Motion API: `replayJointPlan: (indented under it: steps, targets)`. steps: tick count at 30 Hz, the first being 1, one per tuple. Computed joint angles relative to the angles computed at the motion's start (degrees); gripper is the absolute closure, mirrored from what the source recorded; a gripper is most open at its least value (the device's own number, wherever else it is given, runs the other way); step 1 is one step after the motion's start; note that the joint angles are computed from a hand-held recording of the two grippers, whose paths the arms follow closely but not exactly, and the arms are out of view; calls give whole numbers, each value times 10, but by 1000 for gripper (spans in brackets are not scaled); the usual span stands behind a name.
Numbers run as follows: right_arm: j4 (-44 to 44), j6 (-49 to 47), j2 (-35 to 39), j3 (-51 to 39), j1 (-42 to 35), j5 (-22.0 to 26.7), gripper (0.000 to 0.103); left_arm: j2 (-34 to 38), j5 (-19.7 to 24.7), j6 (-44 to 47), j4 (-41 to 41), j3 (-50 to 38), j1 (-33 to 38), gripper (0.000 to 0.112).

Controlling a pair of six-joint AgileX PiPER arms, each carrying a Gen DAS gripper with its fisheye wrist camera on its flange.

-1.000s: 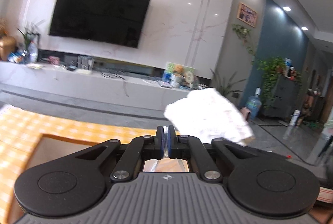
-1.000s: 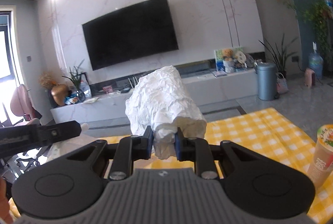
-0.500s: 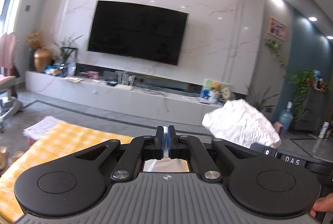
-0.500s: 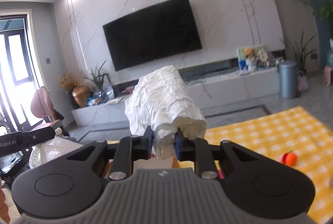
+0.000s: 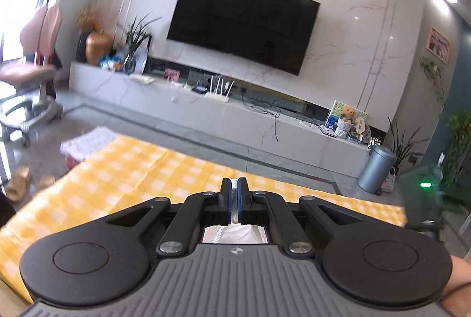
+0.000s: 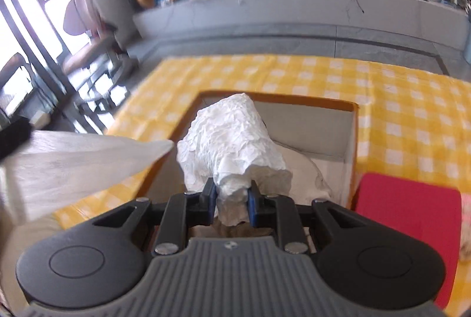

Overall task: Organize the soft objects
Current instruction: 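Carry the white cloth over the open box with the right tool, then open the right tool to drop the white cloth into the box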

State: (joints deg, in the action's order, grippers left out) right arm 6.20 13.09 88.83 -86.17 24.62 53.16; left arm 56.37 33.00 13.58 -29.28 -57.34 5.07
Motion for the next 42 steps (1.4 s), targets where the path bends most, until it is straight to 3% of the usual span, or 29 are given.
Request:
replayJointPlan:
  steps: [3, 7, 9, 12, 15, 17, 20, 22, 24, 26, 29, 32, 34, 37, 40, 42]
  targets:
    - [10, -35, 90, -99, -11, 64, 83, 21, 41, 85, -97, 3, 69, 109]
    - [-48, -37, 173, -190, 19, 105, 83, 29, 42, 85, -79, 6, 65, 109]
    - [-76, -43, 207, -229, 30, 115, 83, 27, 46, 103, -96, 9, 65, 109]
    - [-100, -44, 224, -232, 34, 92, 76, 25, 46, 117, -114, 11, 55, 109]
    - [-155, -6, 207, -190, 43, 31, 57, 29, 46, 118, -109, 7, 33, 109]
    - [-147, -13, 197, -182, 37, 20, 21, 26, 42, 108, -95, 6, 20, 109]
    - [-144, -16, 140, -124, 32, -19, 18, 21, 65, 146, -142, 4, 37, 109]
    - [-197, 25, 61, -28, 40, -119, 16, 26, 100, 191, -202, 2, 60, 109]
    - [-269, 89, -11, 43, 47, -172, 10, 35, 137, 213, -236, -3, 70, 109]
    - [-311, 127, -76, 85, 44, -181, 10, 52, 153, 212, -244, -4, 51, 109]
    - [-287, 109, -157, 126, 17, -171, 10, 68, 141, 190, -236, 3, -2, 109]
    - [-232, 72, -214, 161, -24, -173, 10, 80, 110, 159, -216, 14, -61, 109]
    - [-241, 86, -251, 196, -37, -181, 10, 84, 85, 145, -205, 24, -91, 109]
    - [-238, 93, -283, 248, -63, -213, 11, 84, 35, 201, -257, 56, -118, 109]
    - [-169, 57, -304, 299, -108, -251, 12, 115, 45, 160, -218, 46, -142, 109]
    - [-120, 25, -305, 317, -133, -258, 14, 138, 76, 170, -234, 44, -137, 108]
